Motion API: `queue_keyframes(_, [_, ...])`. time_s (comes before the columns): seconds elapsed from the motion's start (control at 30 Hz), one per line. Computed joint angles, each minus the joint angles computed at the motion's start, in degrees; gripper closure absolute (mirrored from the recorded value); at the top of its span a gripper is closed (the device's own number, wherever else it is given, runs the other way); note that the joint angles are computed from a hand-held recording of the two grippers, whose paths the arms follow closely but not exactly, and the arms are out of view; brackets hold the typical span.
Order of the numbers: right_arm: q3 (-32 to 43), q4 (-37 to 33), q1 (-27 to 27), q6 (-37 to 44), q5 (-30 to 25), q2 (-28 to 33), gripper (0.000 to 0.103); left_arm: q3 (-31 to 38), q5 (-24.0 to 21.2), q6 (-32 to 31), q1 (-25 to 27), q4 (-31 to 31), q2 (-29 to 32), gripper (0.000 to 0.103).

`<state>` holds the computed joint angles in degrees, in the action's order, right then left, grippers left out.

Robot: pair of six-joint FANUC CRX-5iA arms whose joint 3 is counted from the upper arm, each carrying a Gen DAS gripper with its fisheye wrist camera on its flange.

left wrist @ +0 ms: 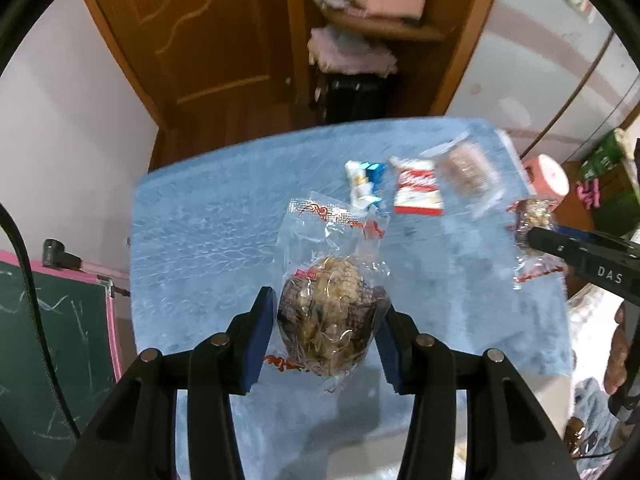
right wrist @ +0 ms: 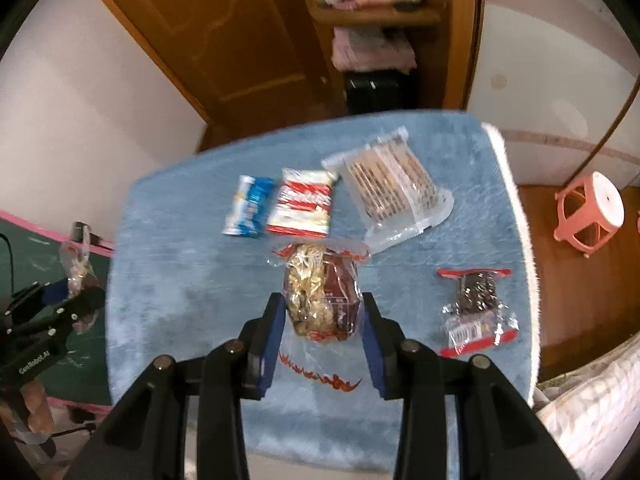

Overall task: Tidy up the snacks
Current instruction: 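Lower both held nut bags into the white tray and open both tools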

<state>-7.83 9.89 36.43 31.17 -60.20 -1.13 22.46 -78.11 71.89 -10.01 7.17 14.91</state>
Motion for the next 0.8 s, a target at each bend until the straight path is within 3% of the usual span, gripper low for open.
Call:
queue_keyframes(0.2, [-3.29,7.88,7.93,-5.85,-1.93,-8.73,0.065,-3.08,-3.70,1.12,0.94,2.81,-8.32,0.057])
queue_keyframes(0.47, [-7.44,19.15,24.64,-17.69,-11.06,-19.47,0.065,-9.47,-7.15,1.23,2.06,5.36,-20.36,0.057])
queue_keyframes(0.63, [-8.66,24.76,35.36,-24.84,-16.75,-22.61,0.065,-14.42,-7.39,0.76,2.61,6.11,-27.61,0.056])
queue_keyframes(0.8, [-9.14,27.44,42.69,-30.44,-20.49,-23.53,0.065,-18.67,-7.42,0.27,3.44,7.10,-33.40,0.056])
